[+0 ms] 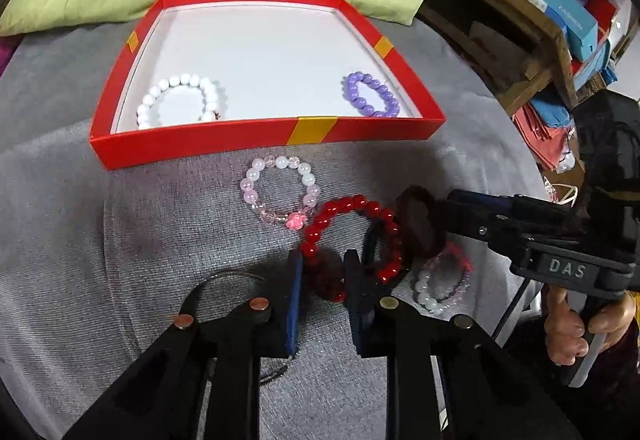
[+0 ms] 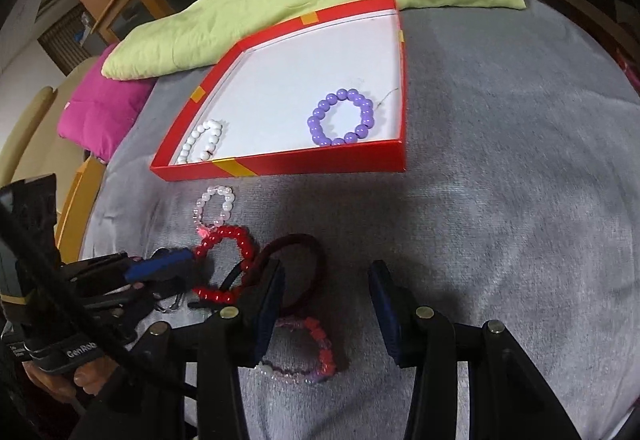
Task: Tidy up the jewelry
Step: 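Grasp the red bead bracelet with left tool while right tool grasps the dark red bangle, then carry both held bracelets into the red box and open both tools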
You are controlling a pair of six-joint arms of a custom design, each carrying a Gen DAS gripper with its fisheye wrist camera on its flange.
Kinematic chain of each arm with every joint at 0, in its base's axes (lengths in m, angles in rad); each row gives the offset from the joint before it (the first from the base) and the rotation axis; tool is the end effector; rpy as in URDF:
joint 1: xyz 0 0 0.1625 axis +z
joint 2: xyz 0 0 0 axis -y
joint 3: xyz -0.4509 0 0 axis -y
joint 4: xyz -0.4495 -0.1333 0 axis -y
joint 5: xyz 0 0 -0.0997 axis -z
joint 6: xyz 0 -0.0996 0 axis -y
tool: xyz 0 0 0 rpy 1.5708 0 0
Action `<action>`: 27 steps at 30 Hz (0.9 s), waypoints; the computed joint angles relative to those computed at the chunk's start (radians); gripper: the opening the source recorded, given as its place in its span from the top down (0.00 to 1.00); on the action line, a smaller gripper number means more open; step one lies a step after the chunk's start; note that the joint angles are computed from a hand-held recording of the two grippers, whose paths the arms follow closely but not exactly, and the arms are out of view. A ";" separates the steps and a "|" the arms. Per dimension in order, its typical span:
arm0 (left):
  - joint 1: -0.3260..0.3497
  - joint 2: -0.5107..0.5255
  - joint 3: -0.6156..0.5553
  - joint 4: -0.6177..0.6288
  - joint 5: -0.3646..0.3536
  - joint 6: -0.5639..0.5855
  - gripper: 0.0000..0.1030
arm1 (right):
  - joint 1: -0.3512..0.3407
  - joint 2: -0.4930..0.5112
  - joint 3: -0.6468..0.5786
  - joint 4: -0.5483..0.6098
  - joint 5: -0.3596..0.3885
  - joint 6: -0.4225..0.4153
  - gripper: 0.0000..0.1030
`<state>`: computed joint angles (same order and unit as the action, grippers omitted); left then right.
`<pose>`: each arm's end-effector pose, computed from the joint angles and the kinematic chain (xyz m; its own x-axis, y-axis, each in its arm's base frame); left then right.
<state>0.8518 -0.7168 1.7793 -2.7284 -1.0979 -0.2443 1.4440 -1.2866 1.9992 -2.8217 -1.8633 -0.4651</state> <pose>-0.3045 -0.6191 -0.0127 -0.8362 0.3562 -0.4170 0.4673 0.8608 -0.2018 0.0277 -0.6094 0.2707 -0.8809 -0.1427 0.4512 -0.3206 0.8813 -0.3472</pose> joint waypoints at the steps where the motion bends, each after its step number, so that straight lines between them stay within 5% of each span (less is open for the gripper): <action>1: 0.001 0.000 0.000 -0.004 -0.001 0.003 0.81 | 0.003 0.005 0.002 -0.014 -0.004 -0.014 0.53; 4: 0.001 0.005 -0.002 -0.012 0.003 0.007 0.88 | 0.019 0.026 0.012 -0.074 -0.051 -0.075 0.62; 6: 0.000 0.006 0.000 -0.020 -0.001 0.020 0.91 | 0.026 0.037 0.017 -0.110 -0.083 -0.120 0.90; 7: -0.003 0.005 0.003 -0.024 -0.001 0.026 0.91 | 0.025 0.036 0.018 -0.114 -0.085 -0.124 0.93; 19: -0.023 -0.021 0.038 -0.179 -0.041 0.119 0.91 | -0.020 -0.042 0.017 -0.107 0.044 -0.019 0.95; 27: -0.035 -0.062 0.075 -0.254 -0.026 0.135 0.91 | -0.017 -0.051 0.023 -0.106 0.059 -0.011 0.95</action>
